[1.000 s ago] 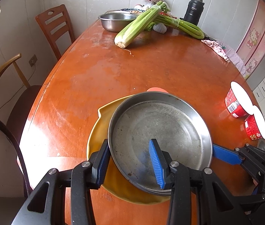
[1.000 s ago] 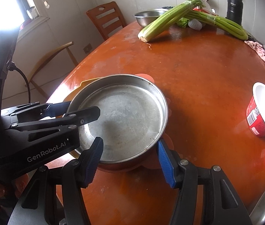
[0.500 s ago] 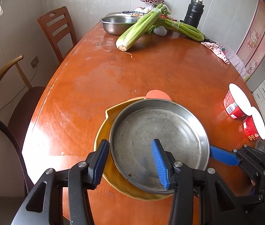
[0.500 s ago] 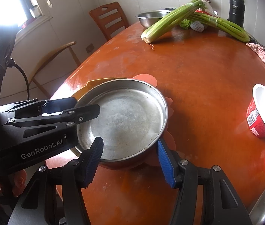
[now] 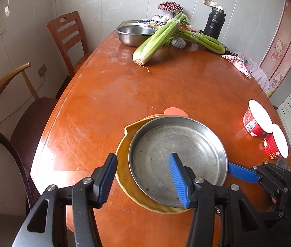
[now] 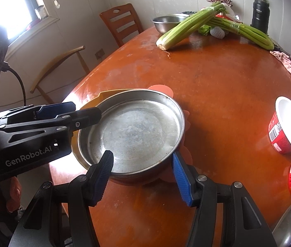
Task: Organize plates and bowls
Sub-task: 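Lower the silver plate onto the yellow shell plate with the left tool, then settle the silver plate on the stack and open the left tool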
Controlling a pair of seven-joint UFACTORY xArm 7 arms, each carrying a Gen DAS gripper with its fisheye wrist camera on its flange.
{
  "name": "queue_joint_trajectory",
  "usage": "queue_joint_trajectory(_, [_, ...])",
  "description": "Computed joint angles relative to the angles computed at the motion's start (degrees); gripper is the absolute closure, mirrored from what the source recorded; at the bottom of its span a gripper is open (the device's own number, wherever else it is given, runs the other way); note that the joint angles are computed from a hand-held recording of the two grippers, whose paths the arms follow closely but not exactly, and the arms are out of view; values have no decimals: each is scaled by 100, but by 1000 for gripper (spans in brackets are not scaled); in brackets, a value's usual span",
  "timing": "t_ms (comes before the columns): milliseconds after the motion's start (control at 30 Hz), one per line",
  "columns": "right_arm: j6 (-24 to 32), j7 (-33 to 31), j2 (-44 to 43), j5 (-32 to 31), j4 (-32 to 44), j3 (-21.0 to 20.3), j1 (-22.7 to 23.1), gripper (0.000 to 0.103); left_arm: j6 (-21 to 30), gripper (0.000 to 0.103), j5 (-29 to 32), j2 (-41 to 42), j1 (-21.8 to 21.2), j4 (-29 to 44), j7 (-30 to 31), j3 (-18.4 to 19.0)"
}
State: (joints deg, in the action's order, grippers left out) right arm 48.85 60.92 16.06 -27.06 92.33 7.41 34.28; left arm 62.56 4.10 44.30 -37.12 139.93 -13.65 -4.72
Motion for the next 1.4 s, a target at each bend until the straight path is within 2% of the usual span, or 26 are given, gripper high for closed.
queue_joint_trajectory(233, [-55, -12, -34, -10, -33, 10, 10, 42, -192, 50, 6, -267, 73, -463, -102, -18])
queue_joint_trajectory(733, [83, -42, -15, -202, 67, -3, 70, 42, -390, 47, 68, -542, 178, -947, -271, -76])
queue_joint_trajectory(967, [-65, 286, -257, -495, -143, -20, 84, 39, -617, 42, -16, -769, 272, -1312, -372, -145])
queue_joint_trajectory(1200, [-123, 698, -615, -575, -536, 78, -69, 38, -810, 37, -820, -980, 689, -1807, -287, -518])
queue_joint_trajectory(1400, [-304, 797, -858, -344, -925, 242, -260, 38, -906, 37, -1226, -1125, 792, -2208, -248, -649])
